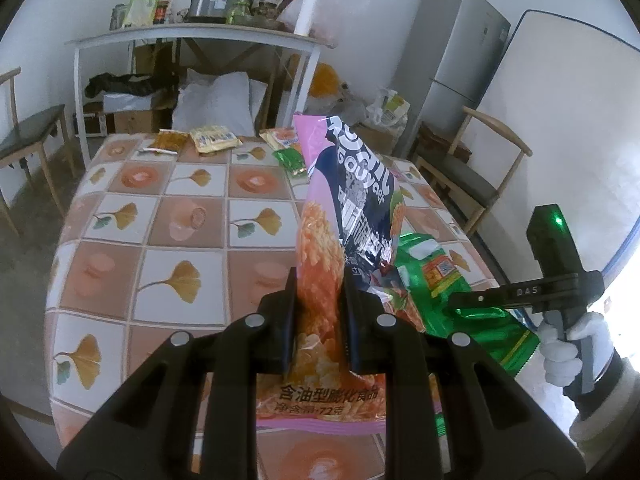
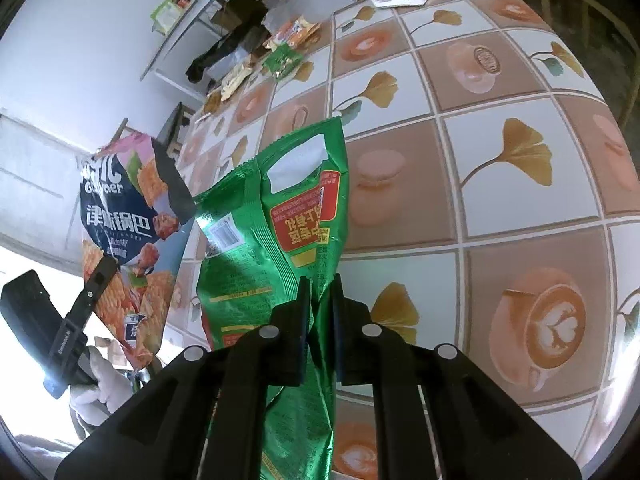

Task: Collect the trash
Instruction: 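Lift the pink chip bag in the left tool while the right tool holds the green bag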

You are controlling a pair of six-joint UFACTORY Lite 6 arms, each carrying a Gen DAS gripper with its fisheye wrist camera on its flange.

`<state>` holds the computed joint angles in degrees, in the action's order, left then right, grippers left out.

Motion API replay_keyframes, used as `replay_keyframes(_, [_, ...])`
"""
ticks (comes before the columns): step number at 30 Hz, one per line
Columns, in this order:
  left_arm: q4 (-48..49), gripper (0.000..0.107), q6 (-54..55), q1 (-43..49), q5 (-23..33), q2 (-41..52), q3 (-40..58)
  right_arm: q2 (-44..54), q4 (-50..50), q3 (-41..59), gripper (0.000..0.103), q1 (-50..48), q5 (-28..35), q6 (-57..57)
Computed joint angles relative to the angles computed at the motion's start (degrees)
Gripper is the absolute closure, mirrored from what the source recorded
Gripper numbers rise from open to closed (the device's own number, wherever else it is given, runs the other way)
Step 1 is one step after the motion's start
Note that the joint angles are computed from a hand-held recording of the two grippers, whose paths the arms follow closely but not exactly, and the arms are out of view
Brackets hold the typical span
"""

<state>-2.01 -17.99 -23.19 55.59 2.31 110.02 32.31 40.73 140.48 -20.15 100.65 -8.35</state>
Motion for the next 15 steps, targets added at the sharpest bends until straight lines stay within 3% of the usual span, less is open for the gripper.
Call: replay_keyframes(15, [5.14,0.088,-2.5,-1.41,0.25,-0.52,0.8,1.19,2.41,4.6,0.094,-4.27,1.98,2.2])
